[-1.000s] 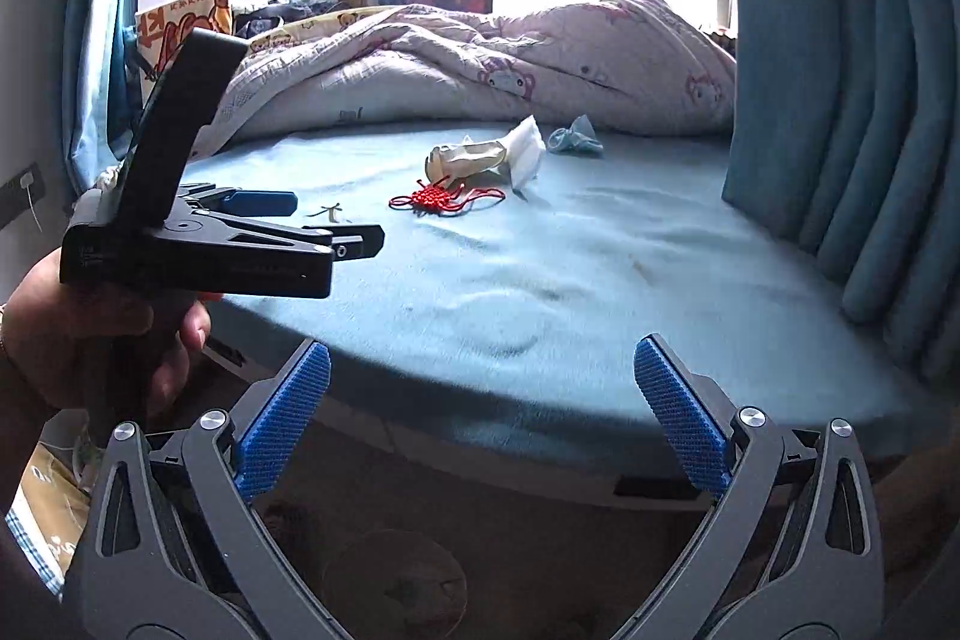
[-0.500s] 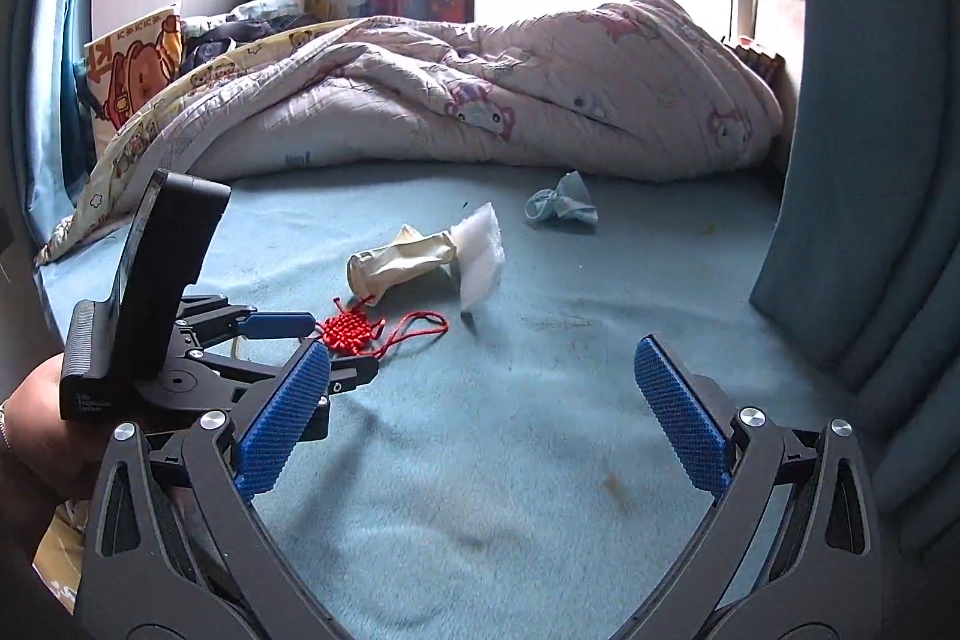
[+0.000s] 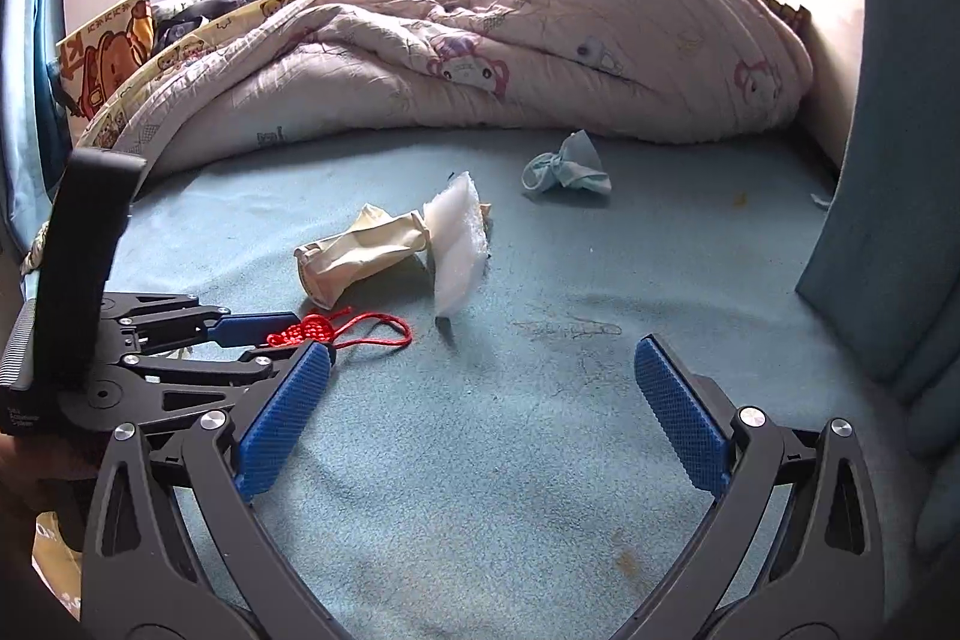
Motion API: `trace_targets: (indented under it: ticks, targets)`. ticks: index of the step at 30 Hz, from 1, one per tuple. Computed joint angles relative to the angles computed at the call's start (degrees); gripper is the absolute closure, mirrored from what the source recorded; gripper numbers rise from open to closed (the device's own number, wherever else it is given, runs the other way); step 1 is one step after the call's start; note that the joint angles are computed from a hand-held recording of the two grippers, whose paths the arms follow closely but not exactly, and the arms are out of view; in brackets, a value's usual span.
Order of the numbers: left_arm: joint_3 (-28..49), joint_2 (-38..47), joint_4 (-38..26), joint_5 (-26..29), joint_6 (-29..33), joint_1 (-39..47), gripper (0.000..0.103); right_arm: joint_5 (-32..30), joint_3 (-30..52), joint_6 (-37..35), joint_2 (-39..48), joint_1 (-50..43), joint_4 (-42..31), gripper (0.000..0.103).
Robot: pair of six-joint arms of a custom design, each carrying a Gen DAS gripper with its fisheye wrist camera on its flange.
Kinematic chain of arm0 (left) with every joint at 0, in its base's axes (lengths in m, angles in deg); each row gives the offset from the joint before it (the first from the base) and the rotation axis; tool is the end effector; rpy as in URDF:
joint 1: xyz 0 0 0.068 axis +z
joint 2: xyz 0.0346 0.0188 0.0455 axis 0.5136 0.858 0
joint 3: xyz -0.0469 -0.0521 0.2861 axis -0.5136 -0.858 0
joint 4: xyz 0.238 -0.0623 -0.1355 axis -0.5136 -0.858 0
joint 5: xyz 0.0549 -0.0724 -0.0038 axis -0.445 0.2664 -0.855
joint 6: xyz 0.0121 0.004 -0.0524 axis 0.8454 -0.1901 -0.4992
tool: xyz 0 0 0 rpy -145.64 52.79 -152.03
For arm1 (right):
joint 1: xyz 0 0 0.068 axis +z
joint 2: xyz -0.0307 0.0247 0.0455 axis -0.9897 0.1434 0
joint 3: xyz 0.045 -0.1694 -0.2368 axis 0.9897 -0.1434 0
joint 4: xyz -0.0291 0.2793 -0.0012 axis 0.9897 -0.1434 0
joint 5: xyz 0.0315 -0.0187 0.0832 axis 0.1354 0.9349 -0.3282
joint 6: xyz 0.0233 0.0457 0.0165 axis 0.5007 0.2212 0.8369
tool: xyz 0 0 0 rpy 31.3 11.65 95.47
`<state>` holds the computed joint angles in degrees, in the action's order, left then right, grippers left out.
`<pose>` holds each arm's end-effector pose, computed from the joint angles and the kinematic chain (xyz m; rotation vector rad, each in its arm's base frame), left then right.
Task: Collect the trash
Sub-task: 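Grasp the red knotted cord with the left tool, then grasp the white foam strip with the right tool while the left holds the cord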
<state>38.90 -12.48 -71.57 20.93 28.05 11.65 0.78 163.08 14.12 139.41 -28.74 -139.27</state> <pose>0.2506 -0.0910 0.4043 0.3587 2.4599 -0.2894 0.2018 0.2399 0.4323 -0.2281 2.2337 0.1869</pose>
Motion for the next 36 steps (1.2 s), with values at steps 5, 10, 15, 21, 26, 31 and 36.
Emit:
trace_targets:
  ticks: [5, 10, 15, 21, 26, 31, 36]
  targets:
    - [-0.8, -1.3, 0.1, -0.6, 1.5, 1.9, 0.072, -4.5, 2.8, -0.9, 3.8, -4.1, -0.6, 0.005]
    - [-1.5, -2.3, 0.0, 0.4, 3.4, 5.1, 0.072, -8.0, 9.3, -1.9, 10.8, -7.0, -3.0, 0.005]
    - [-2.1, -2.7, 0.0, 2.1, 4.6, 7.8, 0.072, -7.0, 19.5, -2.9, 19.4, -7.5, -8.6, 0.025]
    - [-2.8, -3.3, 0.1, 4.2, 5.8, 10.0, 0.072, -10.1, 23.3, -3.5, 23.1, -9.1, -9.0, 0.078]
    - [-3.1, -3.8, -0.3, 5.6, 6.5, 11.8, 0.072, -10.8, 17.9, -2.2, 18.9, -8.9, -5.5, 0.09]
    - [-3.1, -5.3, -1.9, 6.6, 6.6, 13.0, 0.072, -9.6, 14.3, -0.8, 14.9, -7.0, -4.7, 0.091]
    - [-3.6, -8.6, -3.9, 6.7, 7.1, 13.0, 0.072, -6.8, 11.5, 0.0, 10.9, -3.8, -4.8, 0.091]
